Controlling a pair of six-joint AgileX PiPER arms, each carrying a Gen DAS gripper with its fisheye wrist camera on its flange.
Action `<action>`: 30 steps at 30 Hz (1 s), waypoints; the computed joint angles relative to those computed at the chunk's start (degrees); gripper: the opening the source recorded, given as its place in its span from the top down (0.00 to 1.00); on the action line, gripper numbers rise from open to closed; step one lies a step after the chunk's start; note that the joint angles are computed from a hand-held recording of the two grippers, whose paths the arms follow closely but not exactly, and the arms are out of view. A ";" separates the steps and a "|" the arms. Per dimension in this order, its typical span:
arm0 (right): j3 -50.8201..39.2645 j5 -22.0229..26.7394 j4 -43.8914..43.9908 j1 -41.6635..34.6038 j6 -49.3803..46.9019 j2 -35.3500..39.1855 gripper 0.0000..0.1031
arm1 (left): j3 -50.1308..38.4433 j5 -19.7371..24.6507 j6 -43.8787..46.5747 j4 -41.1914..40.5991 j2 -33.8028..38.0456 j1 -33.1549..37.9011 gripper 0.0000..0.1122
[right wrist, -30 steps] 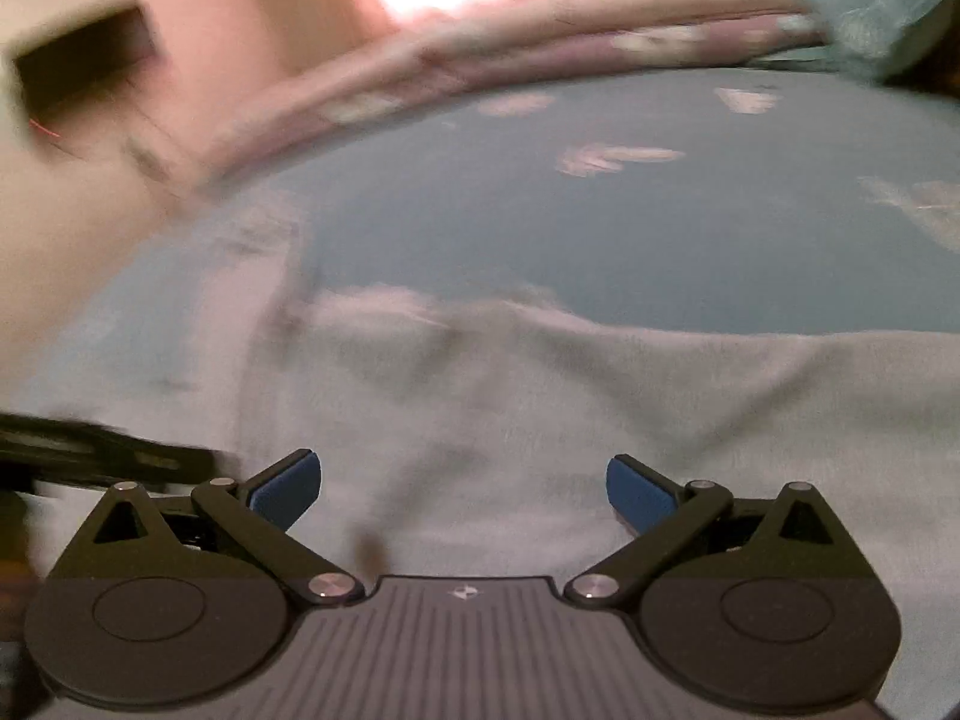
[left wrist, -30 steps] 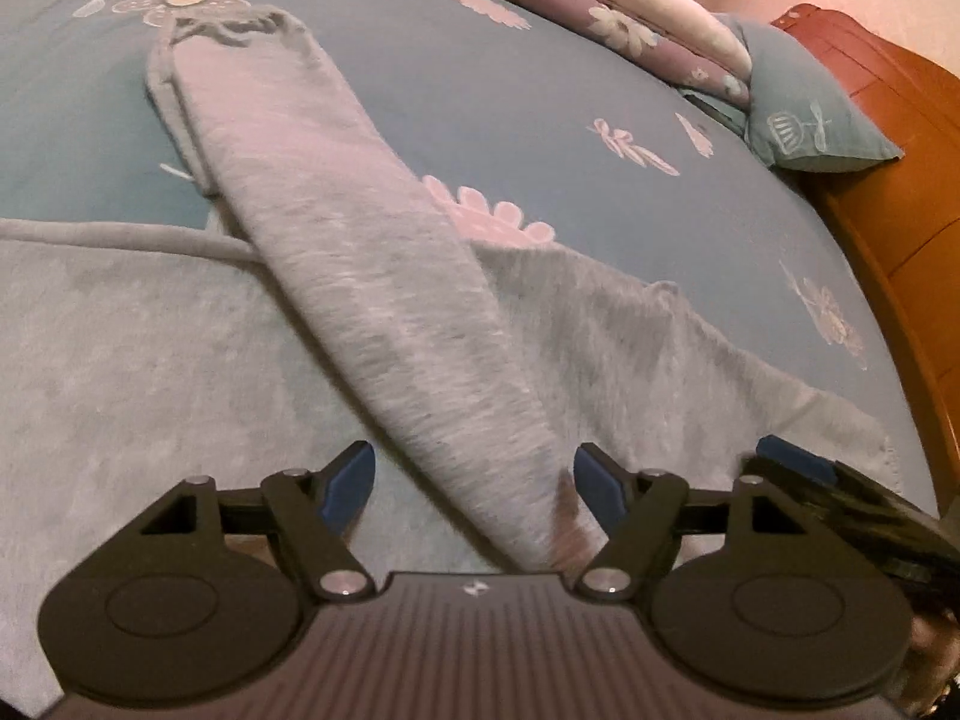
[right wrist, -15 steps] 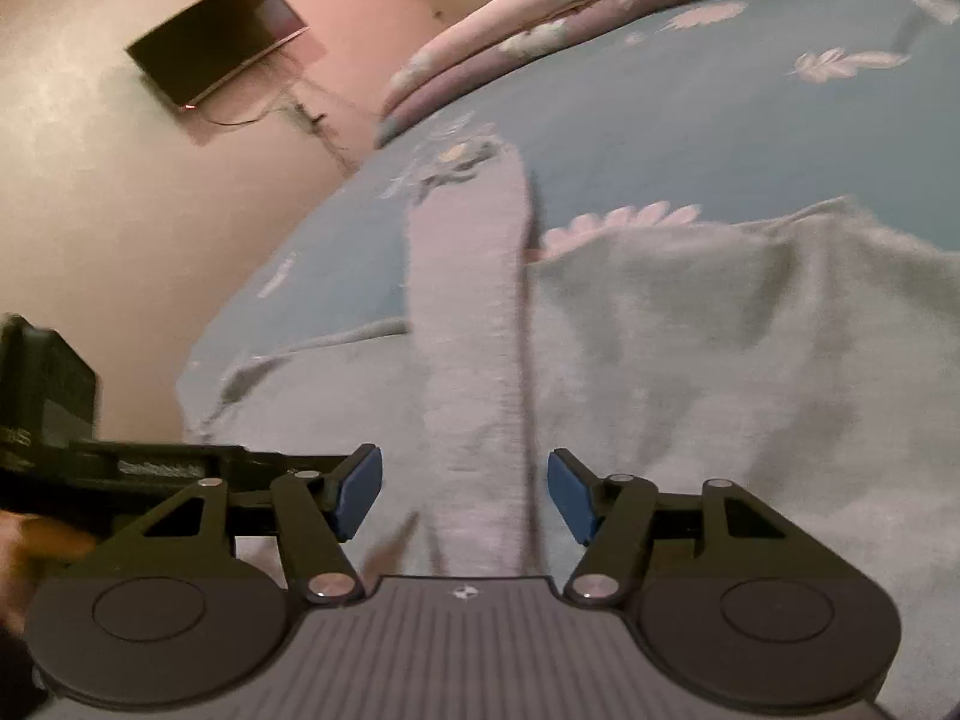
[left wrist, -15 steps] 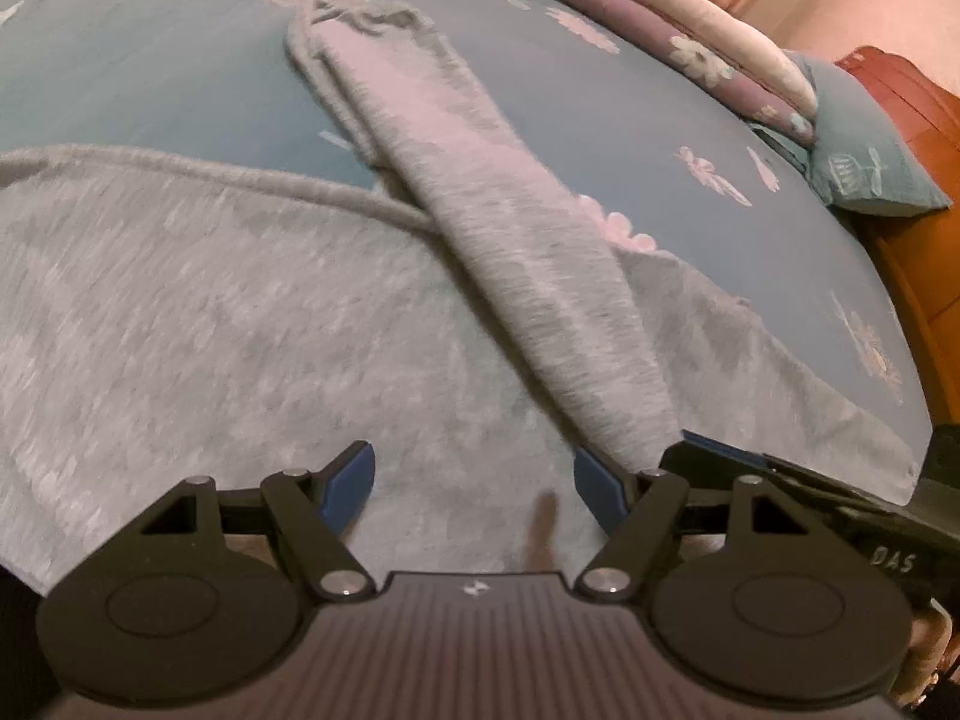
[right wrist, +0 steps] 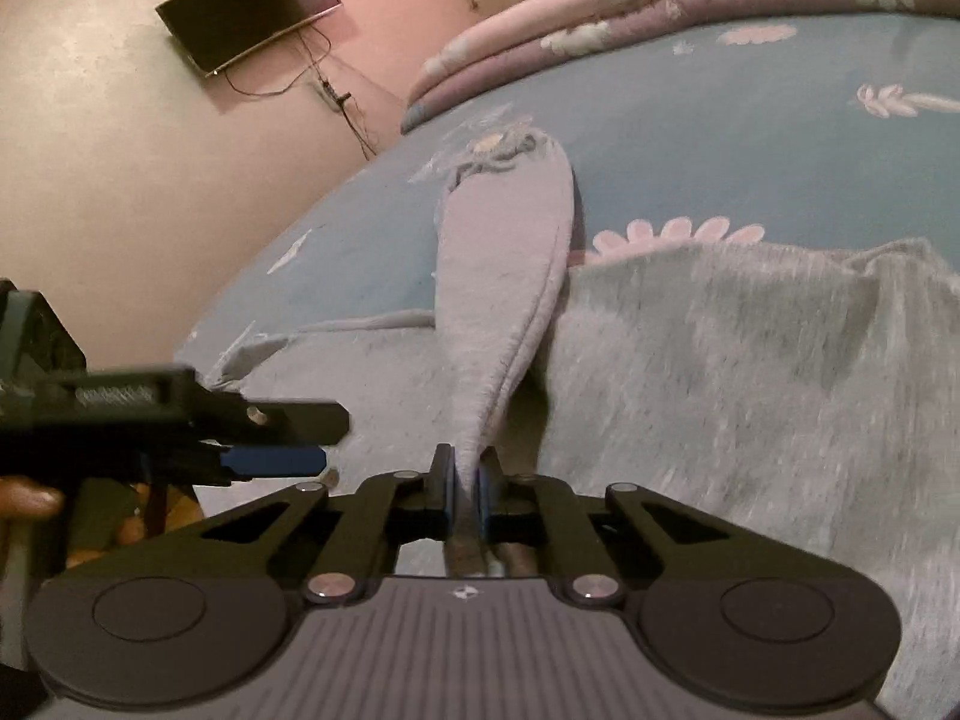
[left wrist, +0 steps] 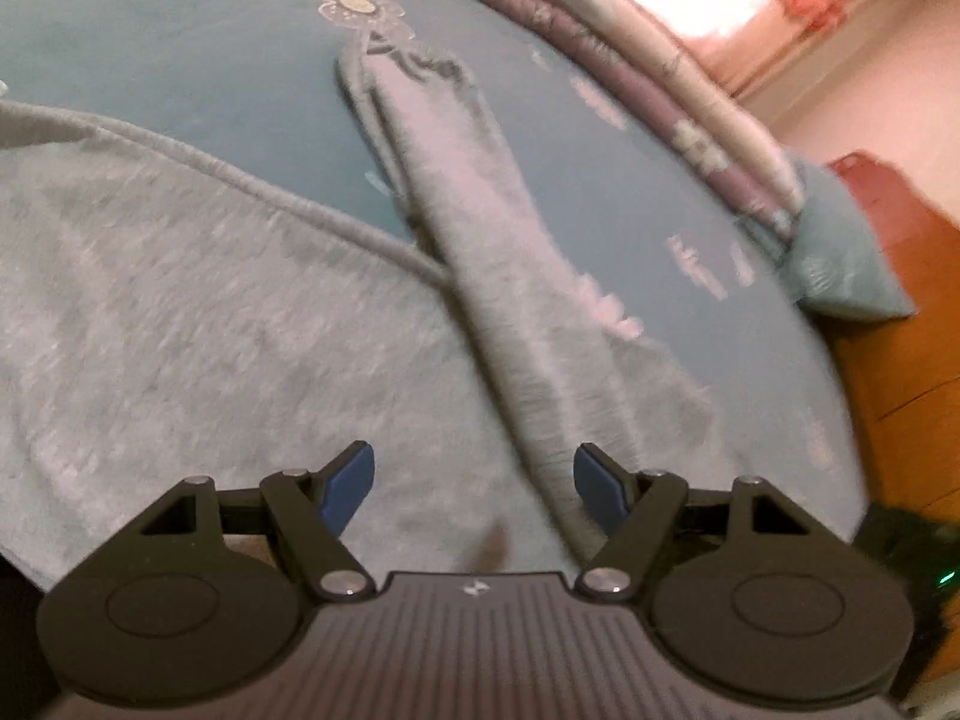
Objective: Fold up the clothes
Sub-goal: 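Close the right gripper on the folded pants leg cuff, then grasp the leg cuff with the left gripper while the right gripper releases it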
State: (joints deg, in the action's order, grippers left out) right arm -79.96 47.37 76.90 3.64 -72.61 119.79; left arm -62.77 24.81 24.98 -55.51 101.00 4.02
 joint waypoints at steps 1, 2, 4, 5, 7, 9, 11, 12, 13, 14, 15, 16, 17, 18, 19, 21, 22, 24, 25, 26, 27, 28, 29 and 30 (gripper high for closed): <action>1.18 -0.49 1.42 -0.07 -1.43 -1.00 0.90 | -0.02 0.45 1.52 -1.45 -0.23 0.23 0.35; 2.58 -2.13 2.60 0.14 -2.92 -2.43 0.88 | -0.22 0.94 2.06 -1.92 -0.47 0.36 0.35; 3.38 -1.58 2.93 -0.58 -4.19 -3.39 0.87 | -0.49 -0.13 0.21 0.89 -0.79 -0.64 0.35; 3.41 -0.24 2.80 -1.22 -4.42 -3.46 0.87 | -0.58 -0.45 -0.24 1.61 -0.83 -0.97 0.35; 3.35 0.47 2.49 -0.92 -4.77 -3.20 0.89 | -0.67 -0.27 0.01 0.46 -0.60 -1.01 0.35; 3.32 1.27 2.23 -0.62 -5.36 -2.97 0.89 | -0.78 0.12 0.81 -0.93 -0.36 -0.74 0.35; 4.47 4.24 2.65 -0.52 -10.95 -3.99 0.90 | -1.11 0.45 1.17 -1.54 -0.13 -0.52 0.35; 5.57 6.03 2.66 -0.43 -14.97 -4.83 0.90 | -1.16 0.49 1.70 -2.15 -0.14 -0.47 0.35; 6.58 7.79 2.48 -0.29 -18.85 -5.64 0.90 | -1.04 0.34 2.85 -3.16 -0.19 -0.48 0.35; 7.37 9.36 1.88 -0.05 -22.11 -6.44 0.89 | -1.18 0.19 3.18 -3.26 -0.08 -0.64 0.35; 7.88 9.08 -0.38 0.84 -23.08 -7.14 0.89 | -1.62 -0.05 1.93 -1.83 0.23 -0.96 0.35; 8.41 7.79 -2.50 1.89 -23.49 -7.56 0.87 | -2.09 -0.37 -0.11 0.22 0.60 -1.39 0.35; 8.95 6.43 -4.61 2.96 -23.73 -8.00 0.82 | -2.57 -0.68 -2.44 2.52 0.98 -1.91 0.35; 9.88 4.76 -6.09 3.67 -23.40 -8.74 0.82 | -3.06 -0.95 -4.76 4.84 1.37 -2.42 0.35; 10.23 3.36 -6.89 4.32 -23.10 -8.97 0.82 | -3.54 -1.04 -6.56 7.04 1.80 -3.02 0.35; 10.97 3.14 -6.72 3.99 -22.81 -9.50 0.81 | -4.71 -0.74 -11.24 12.56 2.43 -4.29 0.35; 11.04 4.47 -6.37 3.01 -22.93 -9.91 0.79 | -5.28 -0.65 -13.52 15.38 2.64 -5.01 0.35; 11.29 6.78 -5.01 1.18 -23.58 -10.67 0.71 | -6.24 -0.35 -14.94 18.25 2.97 -6.05 0.35; 11.47 8.28 -4.25 -0.26 -23.82 -11.10 0.66 | -6.78 0.02 -15.00 19.12 3.22 -6.39 0.34; 11.61 9.73 -3.49 -1.71 -23.98 -11.50 0.62 | -7.73 0.59 -16.23 20.94 3.87 -6.70 0.34; 12.16 10.39 -2.16 -3.28 -24.42 -12.07 0.60 | -8.68 1.17 -17.46 22.70 4.54 -7.00 0.34; 12.63 11.07 -0.88 -4.84 -24.76 -12.59 0.58 | -9.74 1.50 -19.87 24.67 5.57 -7.14 0.34; 13.01 11.70 0.35 -6.35 -24.98 -13.06 0.57 | -10.83 1.89 -22.25 26.61 6.60 -7.28 0.34; 13.27 11.53 1.43 -7.42 -25.01 -13.40 0.56 | -11.91 2.30 -24.47 28.38 7.63 -7.40 0.35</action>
